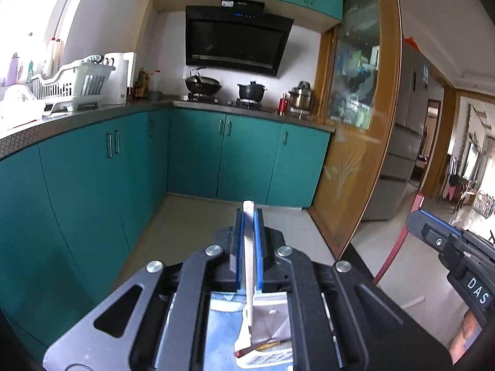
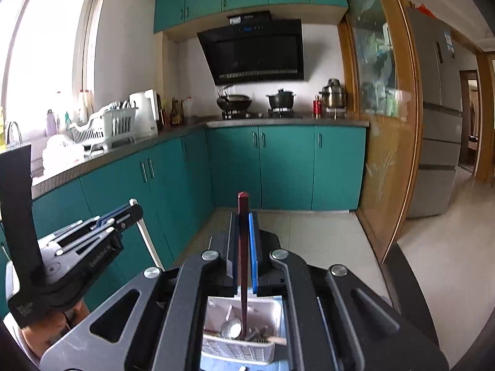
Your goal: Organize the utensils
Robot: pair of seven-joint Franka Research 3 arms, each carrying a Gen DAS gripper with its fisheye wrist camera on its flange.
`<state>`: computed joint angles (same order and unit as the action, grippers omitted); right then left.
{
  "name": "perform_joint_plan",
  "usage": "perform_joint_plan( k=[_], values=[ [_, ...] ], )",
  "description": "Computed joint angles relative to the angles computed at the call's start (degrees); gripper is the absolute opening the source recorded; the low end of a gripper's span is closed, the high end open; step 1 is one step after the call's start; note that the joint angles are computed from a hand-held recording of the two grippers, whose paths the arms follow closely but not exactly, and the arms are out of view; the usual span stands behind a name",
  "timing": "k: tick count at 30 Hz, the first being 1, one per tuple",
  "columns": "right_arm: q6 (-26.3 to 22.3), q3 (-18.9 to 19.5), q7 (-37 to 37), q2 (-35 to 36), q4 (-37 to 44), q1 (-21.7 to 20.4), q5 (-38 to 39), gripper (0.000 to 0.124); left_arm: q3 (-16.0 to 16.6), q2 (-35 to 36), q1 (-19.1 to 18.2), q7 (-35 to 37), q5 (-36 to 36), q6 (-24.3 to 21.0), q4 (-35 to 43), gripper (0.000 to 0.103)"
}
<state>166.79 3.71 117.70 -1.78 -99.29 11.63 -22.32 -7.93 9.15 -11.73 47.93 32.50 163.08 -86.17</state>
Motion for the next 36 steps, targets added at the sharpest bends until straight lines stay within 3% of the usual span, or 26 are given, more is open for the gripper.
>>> perform_joint_plan(
  k=[4,6,9,12,17,19,20,21,23,26,32,36],
  values=[
    [-1.1,0.5,2.8,-1.3,-1.4,-0.6,-4.6,0.009,0.0,-0.7,-0.2,0.4,1.2,-1.2,-1.1,0.007],
    [-0.4,0.9,4.5,-3.0,-2.7,-1.2,-6.2,0.023,0.1,-1.9,-0.1,-0.4,1.9,-1.0,-2.4,0.007],
    [0.9,1.9,7.1,-6.2,-5.3,-3.0,-7.5,0.028,0.3,-5.0,0.6,-3.1,4.0,1.2,-5.5,0.01],
    [3.3,1.6,3.8,-11.1,-10.2,-3.1,-1.5,0.028,-0.5,-9.1,2.0,-2.2,2.8,3.9,-9.8,0.016],
    [6.1,-0.3,-2.9,-23.9,-25.1,-0.2,6.8,0.03,-2.6,-20.2,6.3,-7.0,6.5,5.1,-20.9,0.025],
    [3.1,-2.1,-5.7,-27.8,-31.1,3.4,10.7,0.031,-1.8,-24.5,5.3,-2.0,2.4,3.4,-26.0,0.035],
    [1.0,-3.1,-6.9,-28.5,-33.1,5.3,13.1,0.031,-0.3,-26.0,2.9,3.6,-2.2,0.6,-28.5,0.04],
    [-2.4,-4.9,-8.8,-27.8,-34.8,8.4,16.3,0.031,1.3,-26.9,0.3,8.7,-7.1,-2.2,-30.8,0.04],
    [-7.5,-6.0,-10.5,-24.0,-35.3,10.6,21.3,0.031,2.5,-26.7,-1.7,13.7,-13.5,-5.3,-33.4,0.04],
    [-13.5,-4.9,-11.1,-16.2,-33.0,10.3,25.7,0.031,3.1,-25.1,-2.7,17.3,-21.6,-10.1,-36.4,0.04],
    [-20.6,2.1,-6.9,-7.8,-26.7,4.7,20.3,0.031,1.1,-22.8,-1.1,20.7,-29.2,-14.3,-39.4,0.04],
    [-22.0,4.1,-3.3,-7.0,-25.5,3.6,15.0,0.03,0.3,-21.4,-1.5,24.4,-33.3,-14.6,-39.5,0.045]
  ],
)
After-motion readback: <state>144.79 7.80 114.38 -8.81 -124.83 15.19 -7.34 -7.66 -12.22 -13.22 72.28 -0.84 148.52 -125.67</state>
